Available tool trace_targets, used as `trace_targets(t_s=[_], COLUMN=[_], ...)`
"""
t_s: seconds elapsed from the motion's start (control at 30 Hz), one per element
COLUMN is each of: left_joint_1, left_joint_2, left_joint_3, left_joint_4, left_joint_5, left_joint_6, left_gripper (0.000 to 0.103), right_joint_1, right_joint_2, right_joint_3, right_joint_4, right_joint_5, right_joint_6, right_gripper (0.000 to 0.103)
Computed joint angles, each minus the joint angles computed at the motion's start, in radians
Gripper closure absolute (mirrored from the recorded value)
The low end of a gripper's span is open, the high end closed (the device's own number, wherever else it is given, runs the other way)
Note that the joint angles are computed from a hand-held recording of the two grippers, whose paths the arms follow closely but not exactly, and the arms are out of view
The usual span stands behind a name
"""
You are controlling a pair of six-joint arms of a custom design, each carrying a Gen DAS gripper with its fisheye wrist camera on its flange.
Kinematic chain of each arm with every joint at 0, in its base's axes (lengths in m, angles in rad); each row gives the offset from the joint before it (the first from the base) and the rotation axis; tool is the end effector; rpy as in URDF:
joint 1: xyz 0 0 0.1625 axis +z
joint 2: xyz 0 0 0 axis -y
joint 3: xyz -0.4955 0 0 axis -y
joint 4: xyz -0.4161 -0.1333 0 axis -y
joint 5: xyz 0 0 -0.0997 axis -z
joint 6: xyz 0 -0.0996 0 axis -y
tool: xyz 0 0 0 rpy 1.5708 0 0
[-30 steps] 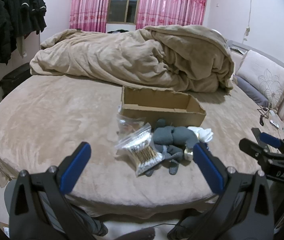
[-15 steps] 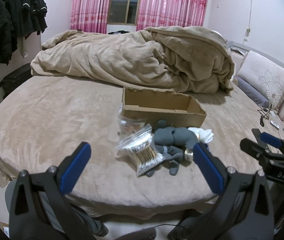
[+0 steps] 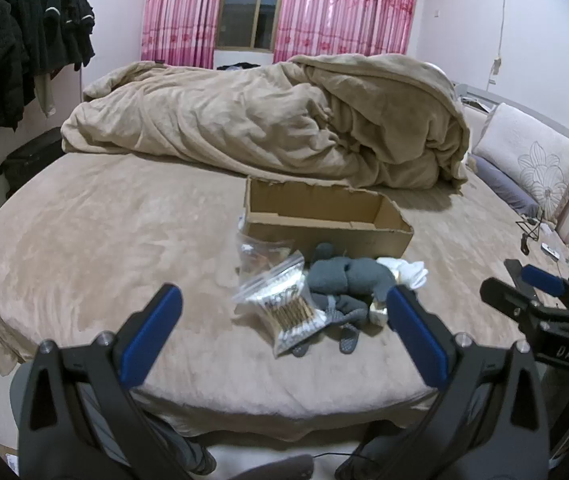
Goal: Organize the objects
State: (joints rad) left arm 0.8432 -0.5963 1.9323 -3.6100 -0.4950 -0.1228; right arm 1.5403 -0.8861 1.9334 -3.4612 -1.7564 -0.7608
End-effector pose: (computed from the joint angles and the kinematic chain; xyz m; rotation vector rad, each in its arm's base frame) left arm -0.2430 -0.6050 0.0645 0.1887 2.1651 -1.2320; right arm 0.0947 -0.6640 0.1953 0.7930 -2.3657 0.9421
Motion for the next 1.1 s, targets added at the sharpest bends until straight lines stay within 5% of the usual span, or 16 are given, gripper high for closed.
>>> trace_targets(t_s=[1.1], left_joint_1=[-0.002], left_joint_2=[0.002], left_joint_3=[0.000], left_joint_4=[-0.020], left_joint_5=[0.002], left_joint_6=[0.010], left_gripper=[0.000], right_joint_1=[-0.002], right_joint_2=[-0.002], right_joint_3=[-0.005], right_joint_4=[0.008], right_joint_5=[0.003], right_joint_6=[0.004], right_gripper=[0.000])
